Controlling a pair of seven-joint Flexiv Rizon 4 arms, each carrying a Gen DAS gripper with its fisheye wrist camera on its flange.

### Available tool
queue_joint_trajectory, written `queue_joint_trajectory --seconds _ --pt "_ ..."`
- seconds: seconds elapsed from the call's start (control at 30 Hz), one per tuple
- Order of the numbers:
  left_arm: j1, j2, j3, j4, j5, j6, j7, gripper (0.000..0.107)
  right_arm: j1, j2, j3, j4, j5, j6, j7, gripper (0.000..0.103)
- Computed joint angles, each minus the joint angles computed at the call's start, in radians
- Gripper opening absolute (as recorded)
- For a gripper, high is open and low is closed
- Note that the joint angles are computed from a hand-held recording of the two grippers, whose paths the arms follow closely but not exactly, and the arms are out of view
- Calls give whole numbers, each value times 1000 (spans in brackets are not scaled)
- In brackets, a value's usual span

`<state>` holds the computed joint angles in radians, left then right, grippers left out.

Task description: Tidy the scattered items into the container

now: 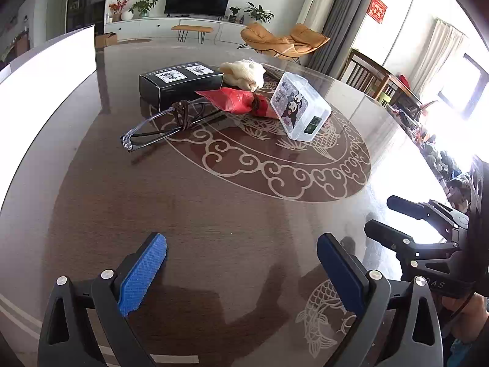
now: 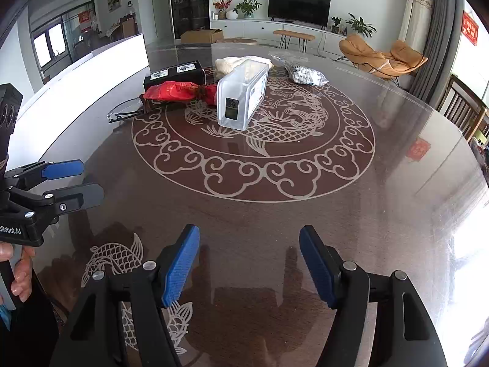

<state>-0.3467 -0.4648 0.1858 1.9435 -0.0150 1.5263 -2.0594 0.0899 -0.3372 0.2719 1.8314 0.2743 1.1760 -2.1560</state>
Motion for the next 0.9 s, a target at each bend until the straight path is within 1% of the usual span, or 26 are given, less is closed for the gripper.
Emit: queue_joint_trajectory --seconds 0.03,0.07,0.17,0.2,0.27,0.37,0.47,0.57,0.67,0.7,0.77,0.9 --pt "-29 -5 38 -11 16 -5 -16 101 5 -4 0 2 -1 7 3 69" --pt "-37 -5 52 -13 23 -15 -24 100 14 -10 0 3 -6 14 9 69" --pt "38 8 -24 30 -2 53 0 100 35 -28 7 1 -18 47 36 69" --pt "52 9 -39 38 -13 65 12 100 48 -39 3 -4 -28 57 58 69" --pt "52 10 -39 41 -24 60 35 102 55 -51 2 -10 -42 70 85 70" --pt "6 10 11 13 -11 -9 50 102 50 -65 10 -23 -60 70 106 72" --pt "1 9 28 -24 27 -87 60 102 39 -72 24 -29 -66 66 107 75" --pt "-7 1 58 -42 80 -100 22 102 33 -75 32 -31 -68 65 107 76" --pt "26 6 28 -31 88 -80 21 103 31 -76 34 -31 -71 66 109 76" --pt "26 6 28 -34 94 -84 20 103 30 -76 35 -31 -72 66 109 76" --pt "17 4 37 -46 110 -104 14 103 29 -76 36 -31 -73 66 110 76" --pt "-16 -4 71 -90 172 -176 -27 103 28 -76 37 -31 -74 67 111 76"
